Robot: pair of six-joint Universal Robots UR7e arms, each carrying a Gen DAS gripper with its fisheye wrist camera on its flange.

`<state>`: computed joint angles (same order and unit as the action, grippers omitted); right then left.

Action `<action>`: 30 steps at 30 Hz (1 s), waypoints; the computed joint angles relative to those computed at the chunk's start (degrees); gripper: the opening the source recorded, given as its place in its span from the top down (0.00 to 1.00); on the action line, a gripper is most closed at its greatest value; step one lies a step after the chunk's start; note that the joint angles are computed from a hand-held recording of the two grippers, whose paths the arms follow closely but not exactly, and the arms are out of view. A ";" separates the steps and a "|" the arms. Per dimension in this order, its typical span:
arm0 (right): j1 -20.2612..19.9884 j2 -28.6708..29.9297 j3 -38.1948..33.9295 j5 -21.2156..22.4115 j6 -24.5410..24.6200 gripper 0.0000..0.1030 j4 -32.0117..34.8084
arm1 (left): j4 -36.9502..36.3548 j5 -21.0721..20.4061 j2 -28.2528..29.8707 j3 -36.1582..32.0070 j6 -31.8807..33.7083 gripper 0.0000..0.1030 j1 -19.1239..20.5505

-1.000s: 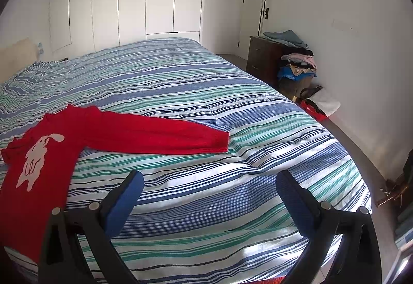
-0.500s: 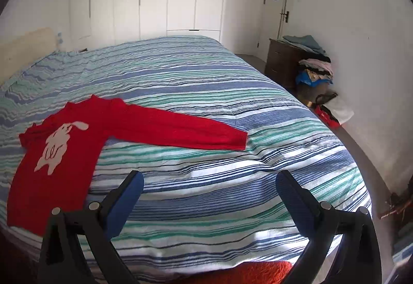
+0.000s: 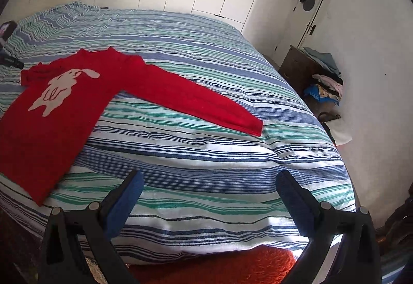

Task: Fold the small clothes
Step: 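Grasp the other sleeve of the sweater with the left gripper, then pull the held sleeve straight out from the body with the left gripper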

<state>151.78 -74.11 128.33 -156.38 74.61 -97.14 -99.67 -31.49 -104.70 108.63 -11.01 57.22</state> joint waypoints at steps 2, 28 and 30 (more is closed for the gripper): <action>-0.42 0.73 -0.47 0.32 -0.19 0.02 0.76 | -2.94 -1.80 2.56 -1.23 2.93 0.33 2.30; -1.82 5.25 -3.46 0.99 0.73 0.02 6.86 | -2.35 -9.81 -11.93 -9.95 -14.83 0.61 15.35; -1.77 5.41 -3.59 0.91 0.71 0.02 7.22 | 1.65 -7.29 -11.98 -11.49 -17.61 0.53 21.48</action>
